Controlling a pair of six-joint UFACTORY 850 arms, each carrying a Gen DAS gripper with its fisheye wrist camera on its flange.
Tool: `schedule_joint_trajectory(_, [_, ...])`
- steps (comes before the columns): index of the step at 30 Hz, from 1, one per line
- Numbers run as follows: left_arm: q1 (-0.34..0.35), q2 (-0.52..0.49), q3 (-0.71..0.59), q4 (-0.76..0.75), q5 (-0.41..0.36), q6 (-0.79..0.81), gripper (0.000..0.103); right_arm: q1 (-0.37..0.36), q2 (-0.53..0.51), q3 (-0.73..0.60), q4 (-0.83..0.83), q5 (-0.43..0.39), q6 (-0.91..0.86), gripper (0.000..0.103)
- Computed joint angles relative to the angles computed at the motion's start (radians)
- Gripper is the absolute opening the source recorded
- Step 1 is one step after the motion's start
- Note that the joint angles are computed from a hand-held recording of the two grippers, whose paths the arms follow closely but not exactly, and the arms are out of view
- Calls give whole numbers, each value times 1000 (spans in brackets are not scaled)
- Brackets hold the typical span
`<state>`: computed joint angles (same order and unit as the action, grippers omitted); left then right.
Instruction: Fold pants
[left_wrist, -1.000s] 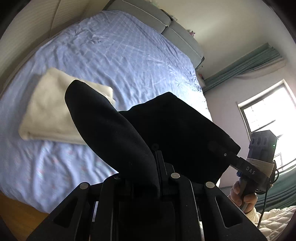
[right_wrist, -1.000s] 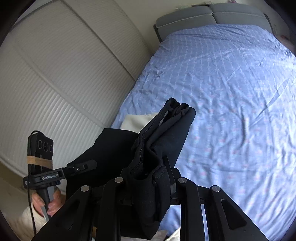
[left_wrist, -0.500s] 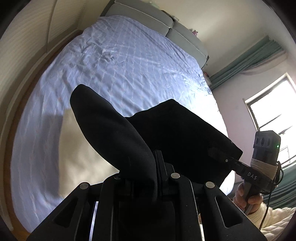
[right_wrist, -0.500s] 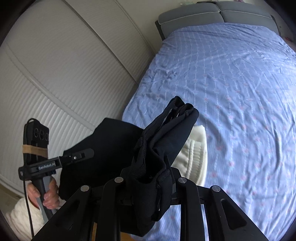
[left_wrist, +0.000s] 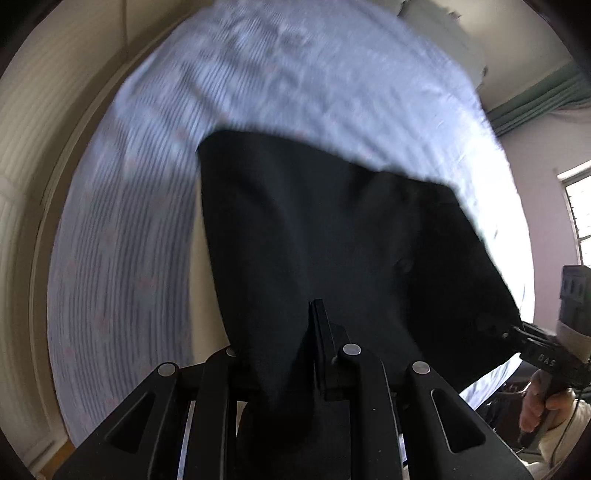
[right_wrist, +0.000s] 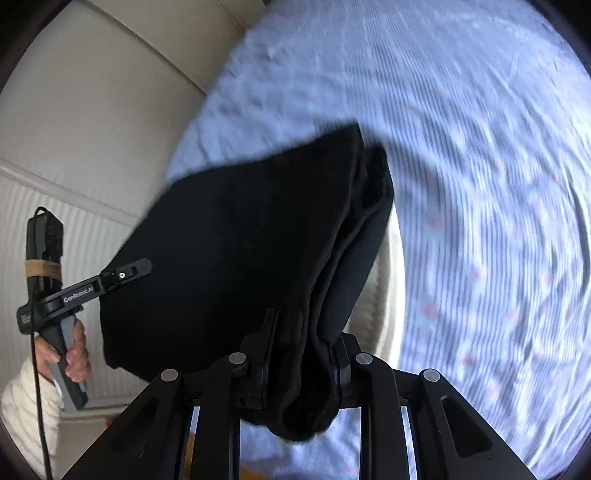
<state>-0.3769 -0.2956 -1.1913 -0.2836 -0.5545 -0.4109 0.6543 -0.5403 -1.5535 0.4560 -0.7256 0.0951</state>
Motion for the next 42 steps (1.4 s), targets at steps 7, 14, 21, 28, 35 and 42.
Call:
schedule_joint_trajectory(7, [-39,-6,32,160,-50,-202,46,2,-4,49,-58,-36,69,36])
schedule_joint_trajectory(14, [-113,4,26,392,-191,-399,60,3,44,107,-173,-40,141,62])
schedule_joint_trajectory(21, [-254,64,16,556,-305,-628,65,-6,160,235,-172,-32,94,63])
schedule_joint_trajectory(28, [-472,64,-122,724,-424,-838,78,-51,425,444,-225,-1,41,69])
schedule_joint_trajectory(35, [-656,-77,-407,820,-523,-943,90,-123,697,565,-338,13,54,84])
schedule_joint_trajectory(42, [-781,-315,-814,903,-613,-996,94,-259,924,624,-363,-2,-32,85])
